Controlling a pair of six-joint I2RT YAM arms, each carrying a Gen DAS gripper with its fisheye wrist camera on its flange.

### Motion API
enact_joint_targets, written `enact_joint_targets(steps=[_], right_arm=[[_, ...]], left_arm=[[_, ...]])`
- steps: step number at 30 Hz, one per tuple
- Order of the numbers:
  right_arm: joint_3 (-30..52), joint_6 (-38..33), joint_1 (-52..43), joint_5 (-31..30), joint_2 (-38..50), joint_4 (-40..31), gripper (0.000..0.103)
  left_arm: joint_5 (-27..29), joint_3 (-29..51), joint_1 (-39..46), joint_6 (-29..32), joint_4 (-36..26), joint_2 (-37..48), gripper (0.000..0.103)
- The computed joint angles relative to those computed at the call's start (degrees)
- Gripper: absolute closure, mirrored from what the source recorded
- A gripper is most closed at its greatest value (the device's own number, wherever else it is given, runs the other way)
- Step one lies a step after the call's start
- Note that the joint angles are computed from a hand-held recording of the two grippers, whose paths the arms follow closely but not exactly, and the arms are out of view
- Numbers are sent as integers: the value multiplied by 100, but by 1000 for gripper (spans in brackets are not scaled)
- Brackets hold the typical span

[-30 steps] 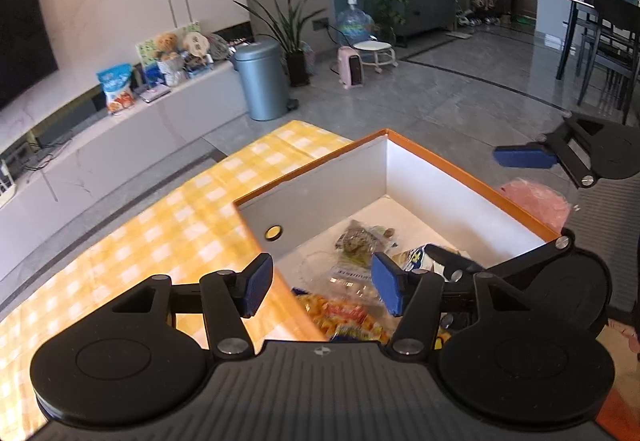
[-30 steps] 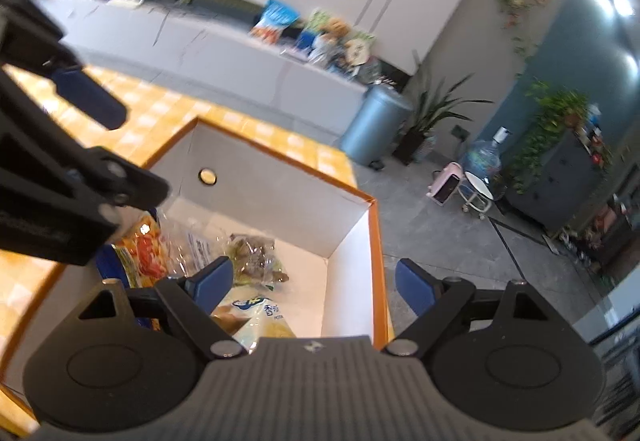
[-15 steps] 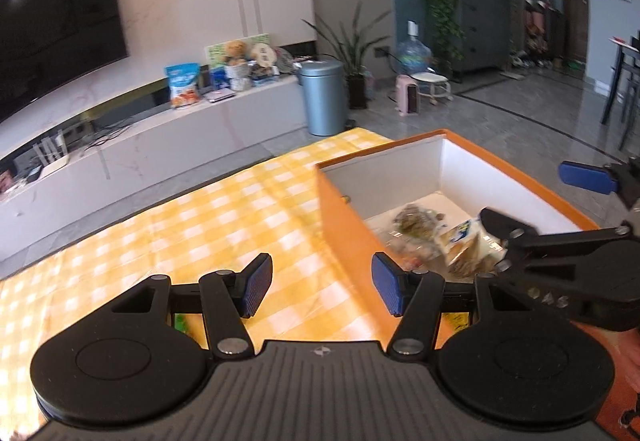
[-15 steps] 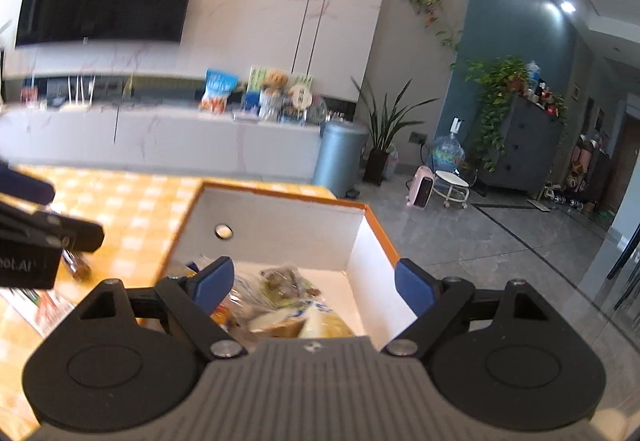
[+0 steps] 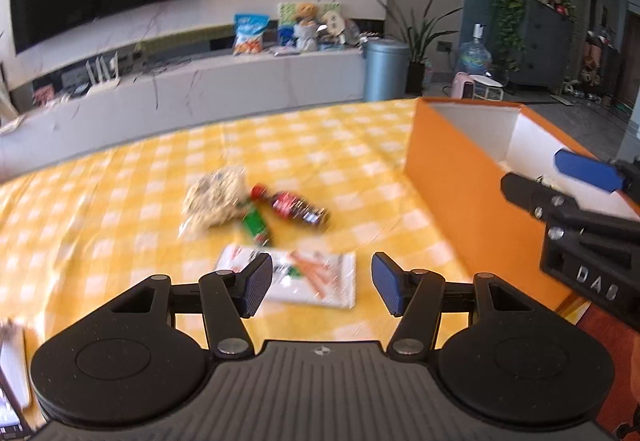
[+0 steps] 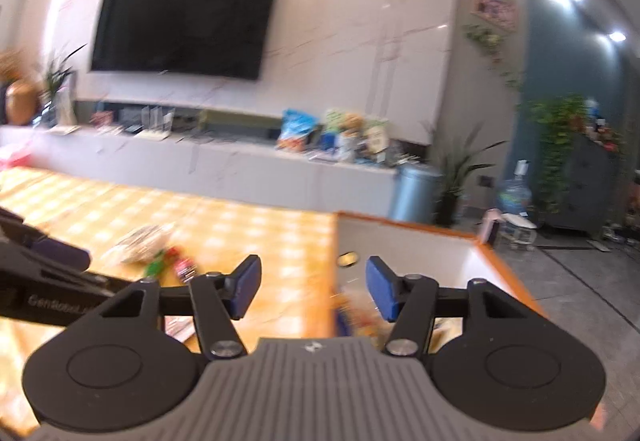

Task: Organize snacks
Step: 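Move both tools back over the remaining snacks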

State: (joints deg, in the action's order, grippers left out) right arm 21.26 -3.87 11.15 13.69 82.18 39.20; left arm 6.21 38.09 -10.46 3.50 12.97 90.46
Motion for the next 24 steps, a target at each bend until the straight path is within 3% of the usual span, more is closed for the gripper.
enact_joint_targets(steps=[4,10,19,24], right_arm=[[234,50,297,-119,382,-221,56],[701,28,511,-525,1184,-415,56],[1848,-276,373,-1431,2304,-1321,41],[2664,-375,400,-1520,3088,-1620,31]], left_arm=[[214,-159,371,-111,39,83,35],[363,-157,729,-23,8,401,35],[247,222,902,144,34,1066,36],[331,617,1127,217,-97,1488,36]])
